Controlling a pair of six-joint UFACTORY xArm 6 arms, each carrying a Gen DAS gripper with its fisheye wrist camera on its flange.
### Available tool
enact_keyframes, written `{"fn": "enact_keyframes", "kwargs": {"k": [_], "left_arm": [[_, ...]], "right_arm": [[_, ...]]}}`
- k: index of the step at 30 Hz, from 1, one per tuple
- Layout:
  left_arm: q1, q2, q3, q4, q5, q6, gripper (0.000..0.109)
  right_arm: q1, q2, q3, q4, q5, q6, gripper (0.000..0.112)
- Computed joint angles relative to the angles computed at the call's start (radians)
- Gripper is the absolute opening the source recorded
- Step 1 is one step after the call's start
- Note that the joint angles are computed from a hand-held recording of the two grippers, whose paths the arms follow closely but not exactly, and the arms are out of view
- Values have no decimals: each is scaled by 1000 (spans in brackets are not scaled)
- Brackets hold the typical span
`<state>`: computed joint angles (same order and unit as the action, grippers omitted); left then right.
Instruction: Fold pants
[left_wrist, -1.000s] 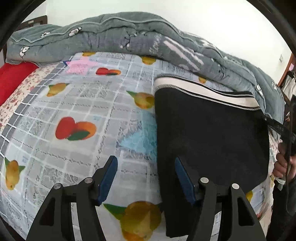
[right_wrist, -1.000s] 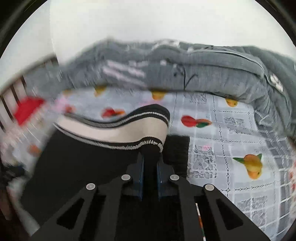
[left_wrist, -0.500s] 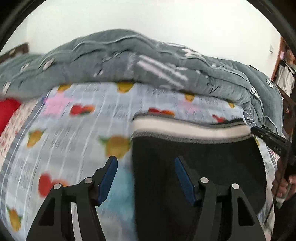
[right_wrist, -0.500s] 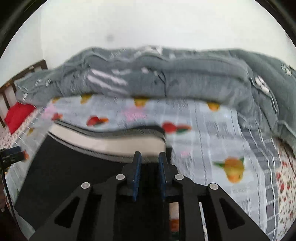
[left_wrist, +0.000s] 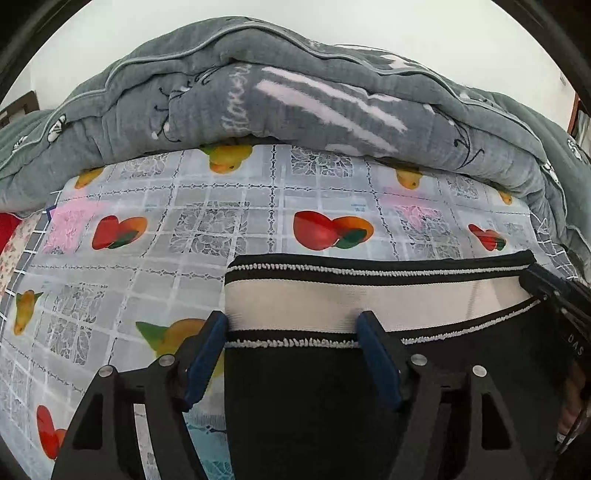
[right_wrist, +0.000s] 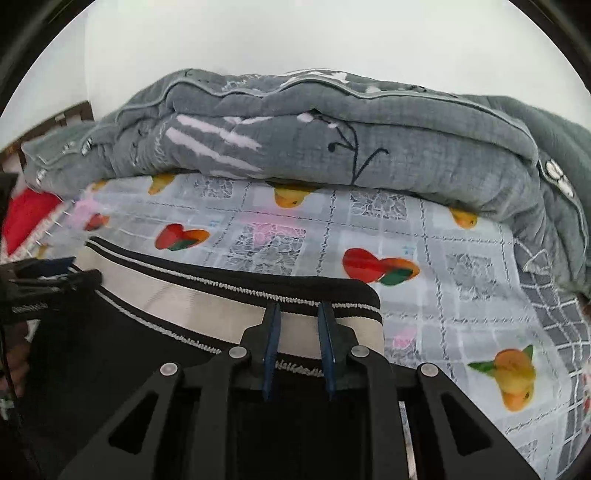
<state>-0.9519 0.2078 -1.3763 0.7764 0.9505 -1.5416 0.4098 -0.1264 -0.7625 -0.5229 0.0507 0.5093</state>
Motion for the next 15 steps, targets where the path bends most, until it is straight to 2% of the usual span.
{"fn": "enact_keyframes", "kwargs": {"k": [5, 12, 15], "left_arm": [[1, 22, -18, 3, 0, 17, 79], [22, 20, -6, 0, -36, 23, 82], [21, 29, -19, -1, -25, 28, 82]], "right_arm": [[4, 17, -3, 121, -12, -89, 20], [-9, 38, -52, -149, 31, 155, 20], [-9, 47, -67, -201, 40, 204, 20]]}}
